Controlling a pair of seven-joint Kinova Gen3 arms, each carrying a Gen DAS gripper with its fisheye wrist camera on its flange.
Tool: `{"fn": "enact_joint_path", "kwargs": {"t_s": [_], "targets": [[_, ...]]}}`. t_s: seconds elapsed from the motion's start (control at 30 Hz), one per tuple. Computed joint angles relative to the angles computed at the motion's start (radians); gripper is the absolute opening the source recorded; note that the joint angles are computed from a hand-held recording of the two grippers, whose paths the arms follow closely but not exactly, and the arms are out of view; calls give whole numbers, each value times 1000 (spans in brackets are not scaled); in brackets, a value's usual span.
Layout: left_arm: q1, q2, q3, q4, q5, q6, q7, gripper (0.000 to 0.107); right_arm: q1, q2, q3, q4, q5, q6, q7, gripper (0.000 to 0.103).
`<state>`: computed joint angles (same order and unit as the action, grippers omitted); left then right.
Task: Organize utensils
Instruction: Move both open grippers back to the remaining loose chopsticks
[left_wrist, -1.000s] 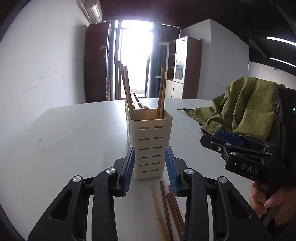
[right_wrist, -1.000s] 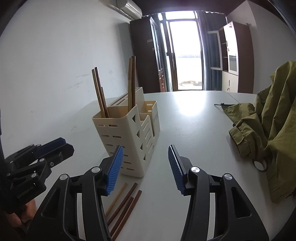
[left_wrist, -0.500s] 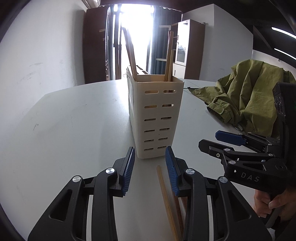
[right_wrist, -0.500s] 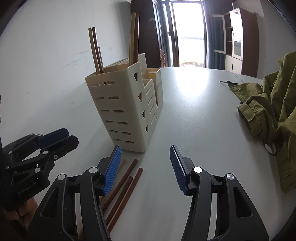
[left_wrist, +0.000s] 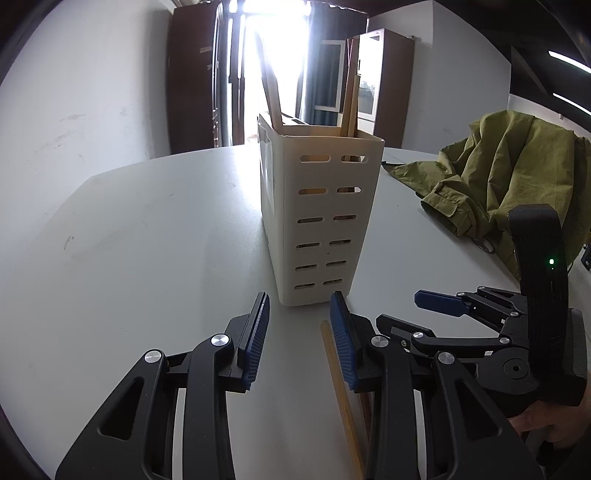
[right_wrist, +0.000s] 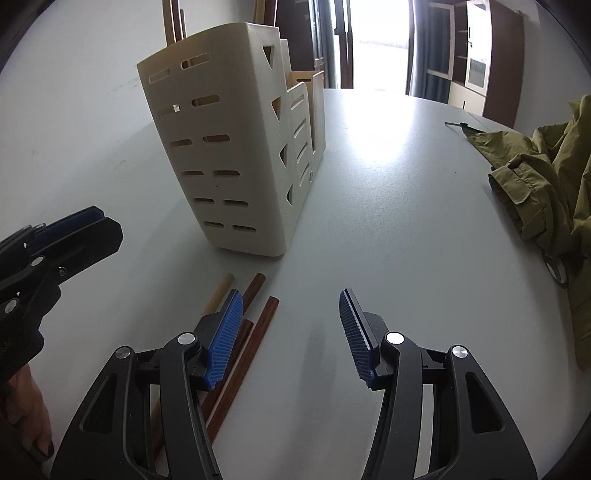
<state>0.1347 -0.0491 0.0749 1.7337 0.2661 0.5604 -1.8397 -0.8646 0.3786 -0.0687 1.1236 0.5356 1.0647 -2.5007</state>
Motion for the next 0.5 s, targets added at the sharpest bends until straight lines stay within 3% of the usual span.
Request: {"fn": "enact_joint_path", "kwargs": {"t_s": [0.5], "targets": [[-8, 25, -3, -8, 39, 23, -52, 34, 16, 52, 14, -57, -47, 55, 57, 54]]}}
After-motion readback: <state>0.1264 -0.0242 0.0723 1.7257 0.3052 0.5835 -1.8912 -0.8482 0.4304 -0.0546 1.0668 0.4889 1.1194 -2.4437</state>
